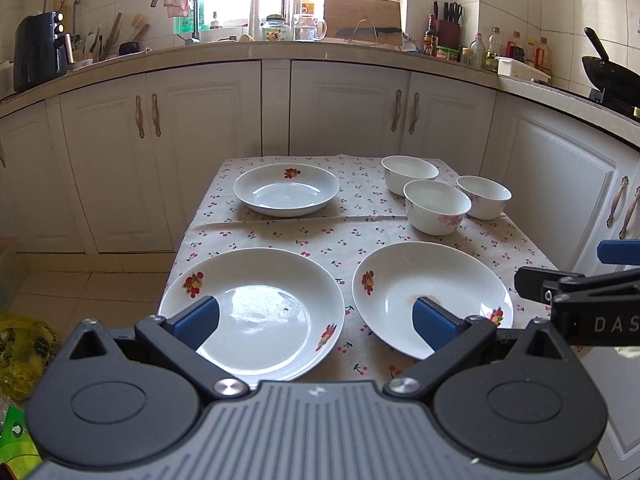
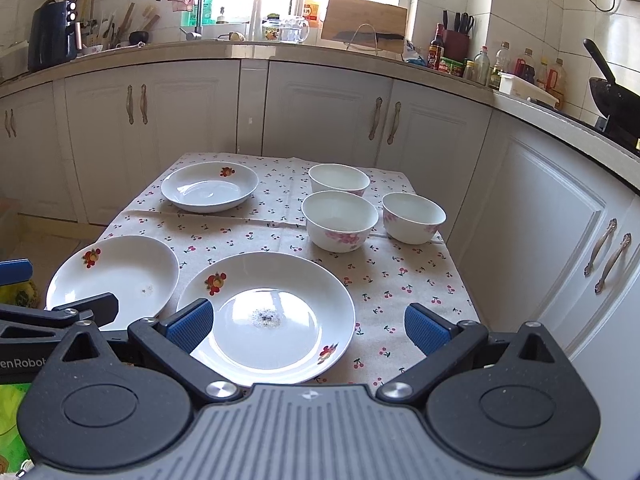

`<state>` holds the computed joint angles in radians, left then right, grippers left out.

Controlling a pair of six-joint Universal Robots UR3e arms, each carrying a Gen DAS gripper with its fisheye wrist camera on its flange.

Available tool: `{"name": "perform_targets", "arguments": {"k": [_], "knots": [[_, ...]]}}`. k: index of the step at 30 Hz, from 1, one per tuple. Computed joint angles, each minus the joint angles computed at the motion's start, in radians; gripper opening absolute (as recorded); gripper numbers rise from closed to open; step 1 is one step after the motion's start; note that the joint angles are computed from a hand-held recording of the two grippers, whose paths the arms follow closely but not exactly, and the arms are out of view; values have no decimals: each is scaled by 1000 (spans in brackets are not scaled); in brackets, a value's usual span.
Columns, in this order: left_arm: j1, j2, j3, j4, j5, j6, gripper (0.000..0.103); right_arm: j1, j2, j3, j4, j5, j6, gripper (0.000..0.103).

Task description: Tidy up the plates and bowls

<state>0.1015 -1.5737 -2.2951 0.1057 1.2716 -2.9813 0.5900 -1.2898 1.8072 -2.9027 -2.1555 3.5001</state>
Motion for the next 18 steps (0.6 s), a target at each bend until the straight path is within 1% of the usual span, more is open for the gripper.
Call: {"name": "perform_targets", "arguments": {"k": [5, 13, 16, 18], "knots": [[51, -17, -2, 18, -82, 30, 102, -33, 12, -7, -57, 57, -62, 103], [96, -86, -7, 87, -110, 138, 102, -111, 55, -68, -97, 182, -160, 103], [155, -91, -25, 64, -176, 189, 102, -127, 91, -112, -110, 214, -197, 103], [201, -87, -42, 40, -219, 226, 102, -133, 124, -161, -94, 222, -223, 103]]}}
